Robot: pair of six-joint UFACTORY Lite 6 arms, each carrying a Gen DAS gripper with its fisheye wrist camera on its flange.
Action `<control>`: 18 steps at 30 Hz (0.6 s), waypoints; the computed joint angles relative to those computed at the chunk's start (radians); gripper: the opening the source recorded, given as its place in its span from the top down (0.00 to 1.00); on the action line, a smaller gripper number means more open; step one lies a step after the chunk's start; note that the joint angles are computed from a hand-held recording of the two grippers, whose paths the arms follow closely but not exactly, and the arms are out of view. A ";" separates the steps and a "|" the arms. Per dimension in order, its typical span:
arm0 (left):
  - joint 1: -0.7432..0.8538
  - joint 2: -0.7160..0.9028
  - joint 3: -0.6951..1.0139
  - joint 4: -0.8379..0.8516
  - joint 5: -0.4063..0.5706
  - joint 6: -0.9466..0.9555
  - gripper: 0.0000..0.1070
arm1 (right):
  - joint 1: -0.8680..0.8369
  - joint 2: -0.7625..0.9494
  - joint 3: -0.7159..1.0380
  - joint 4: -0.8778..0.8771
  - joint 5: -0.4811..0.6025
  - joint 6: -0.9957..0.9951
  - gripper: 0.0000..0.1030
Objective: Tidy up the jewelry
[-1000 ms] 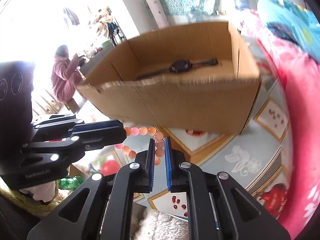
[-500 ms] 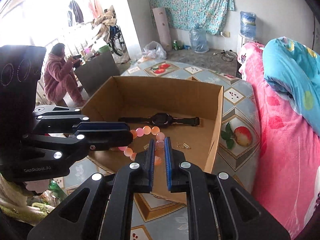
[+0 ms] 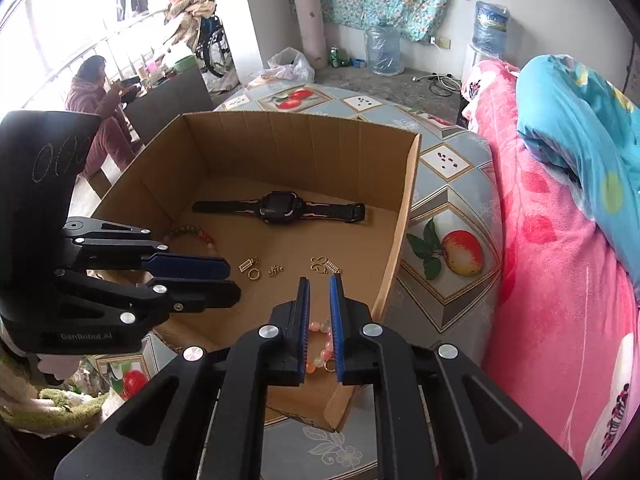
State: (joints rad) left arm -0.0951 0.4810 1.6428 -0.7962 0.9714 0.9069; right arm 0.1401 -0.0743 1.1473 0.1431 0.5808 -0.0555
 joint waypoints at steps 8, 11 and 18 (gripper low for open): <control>0.261 -0.346 -0.269 -0.113 -0.138 0.164 0.34 | -0.185 -0.128 -0.140 0.293 -0.022 -0.171 0.59; 0.356 -0.366 -0.292 -0.086 -0.208 0.139 0.26 | -0.240 -0.062 -0.157 0.458 0.022 -0.279 0.57; 0.451 -0.128 -0.172 0.008 -0.108 0.002 0.26 | -0.184 0.019 -0.174 0.531 0.014 -0.260 0.53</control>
State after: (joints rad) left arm 0.3558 0.3535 1.4713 -0.7881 0.8638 0.9087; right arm -0.0443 -0.0556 0.9735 0.6746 0.5946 -0.3156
